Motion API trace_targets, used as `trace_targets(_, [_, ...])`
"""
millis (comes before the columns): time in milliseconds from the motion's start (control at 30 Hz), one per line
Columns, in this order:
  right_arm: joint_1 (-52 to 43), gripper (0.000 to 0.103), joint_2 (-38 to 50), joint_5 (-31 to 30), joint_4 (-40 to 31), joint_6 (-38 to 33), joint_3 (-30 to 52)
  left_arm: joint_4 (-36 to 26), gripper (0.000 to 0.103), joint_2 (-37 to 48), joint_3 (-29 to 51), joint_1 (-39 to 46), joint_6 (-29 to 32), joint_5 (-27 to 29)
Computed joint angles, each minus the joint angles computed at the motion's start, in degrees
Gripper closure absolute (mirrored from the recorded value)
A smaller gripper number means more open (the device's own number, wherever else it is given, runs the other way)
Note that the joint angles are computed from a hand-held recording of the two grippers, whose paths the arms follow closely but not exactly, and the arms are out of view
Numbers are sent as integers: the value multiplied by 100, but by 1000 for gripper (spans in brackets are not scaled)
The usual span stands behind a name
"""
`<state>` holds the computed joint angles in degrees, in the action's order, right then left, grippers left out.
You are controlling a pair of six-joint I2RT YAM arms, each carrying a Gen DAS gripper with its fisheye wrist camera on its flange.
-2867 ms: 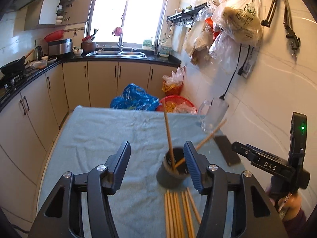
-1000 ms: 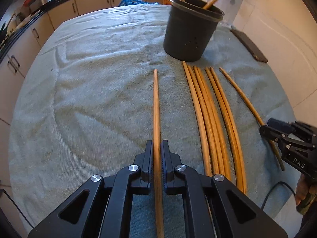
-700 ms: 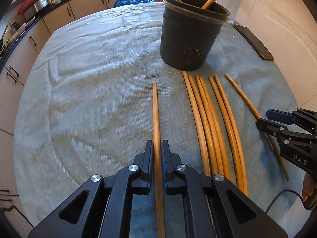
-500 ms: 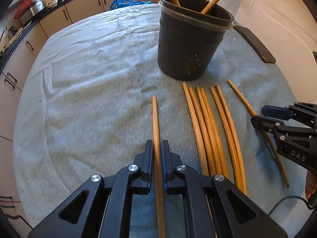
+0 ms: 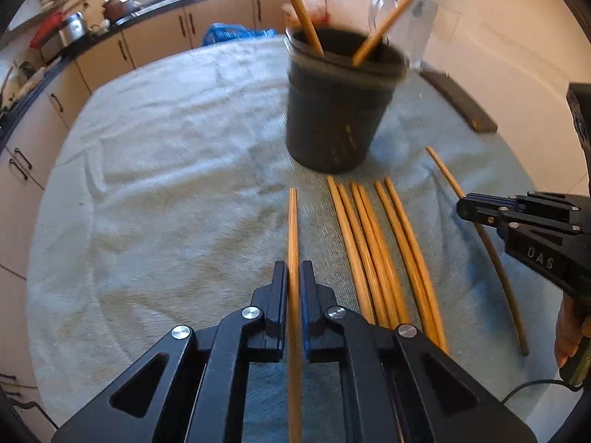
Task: Organize utensils
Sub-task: 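Raise both chopsticks upright and carry them above the black holder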
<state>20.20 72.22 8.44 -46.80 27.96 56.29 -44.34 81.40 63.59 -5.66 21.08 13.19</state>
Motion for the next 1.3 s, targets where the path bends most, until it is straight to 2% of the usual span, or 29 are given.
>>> trace_targets(133, [75, 96, -732, 79, -172, 110, -2, 32, 97, -398, -20, 173, 17, 96])
trace_targets(367, [882, 96, -1706, 952, -776, 692, 194, -196, 97, -1366, -151, 371, -8, 346])
trace_targets(600, [1608, 96, -2303, 1802, -1302, 1119, 408, -429, 97, -2237, -313, 544, 42, 505])
trace_targets(1000, [3301, 96, -2830, 3266, -2211, 2640, 758, -985, 97, -3051, -229, 1325, 353, 1335])
trace_targets(1300, [3993, 96, -2940, 3923, -2599, 3362, 862, -1390, 97, -3235, 87, 2064, 562, 2171])
